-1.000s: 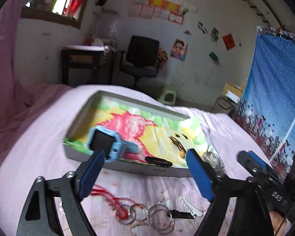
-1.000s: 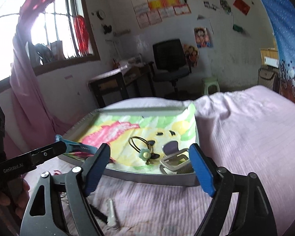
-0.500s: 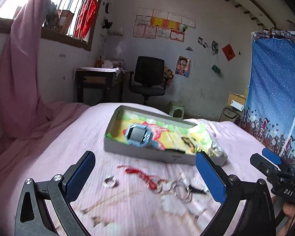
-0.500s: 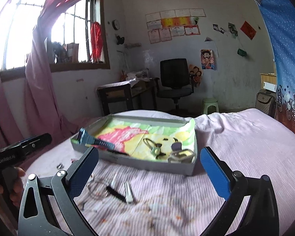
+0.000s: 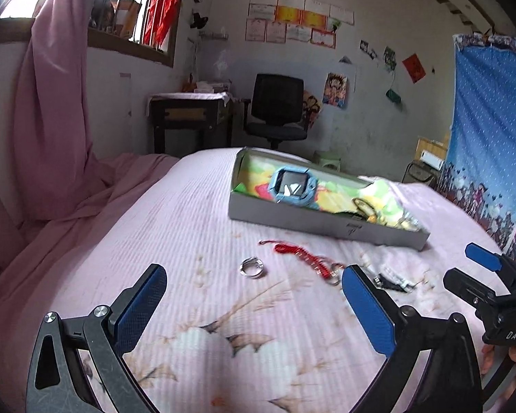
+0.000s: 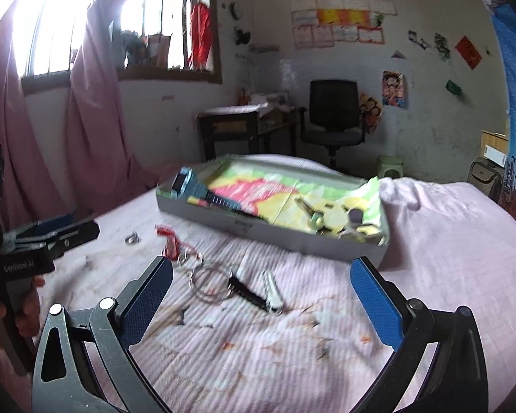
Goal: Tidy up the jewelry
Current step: 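Withdraw both open tools from the box toward the remaining items, then grasp the silver ring with the left tool while the right tool grasps the white-handled key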
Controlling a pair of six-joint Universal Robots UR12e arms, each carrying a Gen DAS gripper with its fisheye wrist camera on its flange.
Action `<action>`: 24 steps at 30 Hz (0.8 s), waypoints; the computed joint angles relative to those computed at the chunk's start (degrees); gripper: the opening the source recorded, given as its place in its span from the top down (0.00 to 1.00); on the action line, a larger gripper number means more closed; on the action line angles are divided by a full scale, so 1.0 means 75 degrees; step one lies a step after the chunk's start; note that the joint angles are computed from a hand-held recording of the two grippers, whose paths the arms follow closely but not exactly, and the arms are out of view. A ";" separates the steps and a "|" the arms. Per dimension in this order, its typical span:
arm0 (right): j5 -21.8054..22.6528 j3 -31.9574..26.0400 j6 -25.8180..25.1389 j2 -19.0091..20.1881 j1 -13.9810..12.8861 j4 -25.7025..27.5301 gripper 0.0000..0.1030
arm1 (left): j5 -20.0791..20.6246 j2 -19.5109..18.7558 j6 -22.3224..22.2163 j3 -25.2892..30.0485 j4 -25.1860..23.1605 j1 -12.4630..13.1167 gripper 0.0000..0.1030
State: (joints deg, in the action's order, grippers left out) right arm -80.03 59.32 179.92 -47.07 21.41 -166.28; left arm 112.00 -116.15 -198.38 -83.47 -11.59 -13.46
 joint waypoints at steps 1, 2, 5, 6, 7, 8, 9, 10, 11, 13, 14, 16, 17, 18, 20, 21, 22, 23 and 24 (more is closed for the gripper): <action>0.0000 -0.0037 -0.0047 0.0017 0.0007 0.0103 0.01 | -0.0063 0.0007 -0.0083 0.0014 -0.0150 0.0038 0.00; -0.0027 -0.0066 -0.0129 0.0027 0.0023 0.0252 0.01 | -0.0085 0.0004 -0.0176 0.0037 -0.0281 0.0055 0.00; -0.0120 -0.0127 -0.0296 0.0052 0.0066 0.0505 0.01 | -0.0238 -0.0013 -0.0367 0.0053 -0.0469 0.0135 0.00; -0.0175 -0.0177 -0.0352 0.0072 0.0082 0.0648 0.01 | -0.0281 -0.0022 -0.0391 0.0067 -0.0551 0.0148 0.00; -0.0211 -0.0249 -0.0385 0.0099 0.0097 0.0769 0.01 | -0.0367 -0.0024 -0.0410 0.0084 -0.0668 0.0174 0.00; -0.0241 -0.0295 -0.0419 0.0118 0.0107 0.0928 0.01 | -0.0414 -0.0027 -0.0418 0.0085 -0.0728 0.0187 0.00; -0.0268 -0.0339 -0.0441 0.0134 0.0110 0.1054 0.01 | -0.0443 -0.0037 -0.0436 0.0110 -0.0810 0.0195 0.00; -0.0329 -0.0399 -0.0458 0.0154 0.0122 0.1212 0.01 | -0.0477 -0.0047 -0.0455 0.0136 -0.0886 0.0208 0.00; -0.0352 -0.0450 -0.0463 0.0177 0.0131 0.1335 0.01 | -0.0526 -0.0053 -0.0469 0.0153 -0.0955 0.0225 0.00; -0.0321 -0.0523 -0.0443 0.0202 0.0124 0.1536 0.02 | -0.0621 -0.0067 -0.0489 0.0200 -0.1111 0.0256 0.00; -0.0271 -0.0579 -0.0414 0.0225 0.0116 0.1644 0.02 | -0.0649 -0.0080 -0.0497 0.0227 -0.1183 0.0266 0.00; -0.0162 -0.0660 -0.0311 0.0264 0.0095 0.1766 0.07 | -0.0716 -0.0109 -0.0485 0.0289 -0.1293 0.0292 0.00; -0.0090 -0.0676 -0.0179 0.0267 0.0072 0.1847 0.10 | -0.0754 -0.0123 -0.0478 0.0321 -0.1355 0.0308 0.00; -0.0029 -0.0735 -0.0078 0.0296 0.0052 0.1937 0.16 | -0.0750 -0.0137 -0.0495 0.0353 -0.1417 0.0318 0.00; 0.0082 -0.0840 0.0172 0.0352 0.0017 0.2127 0.22 | -0.0735 -0.0180 -0.0520 0.0436 -0.1506 0.0344 0.00; 0.0114 -0.0948 0.0260 0.0420 0.0011 0.2211 0.25 | -0.0753 -0.0198 -0.0525 0.0466 -0.1507 0.0357 0.01; 0.0153 -0.0972 0.0401 0.0434 -0.0007 0.2283 0.29 | -0.0786 -0.0214 -0.0532 0.0490 -0.1503 0.0370 0.02; 0.0179 -0.1016 0.0510 0.0462 -0.0019 0.2342 0.31 | -0.0832 -0.0230 -0.0526 0.0509 -0.1490 0.0384 0.04; 0.0198 -0.1060 0.0590 0.0490 -0.0029 0.2397 0.34 | -0.0876 -0.0243 -0.0519 0.0527 -0.1492 0.0395 0.06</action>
State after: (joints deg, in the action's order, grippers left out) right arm -78.54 51.37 184.35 -43.39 21.19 -148.30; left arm 105.43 -117.98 -202.28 -79.52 -22.78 -10.50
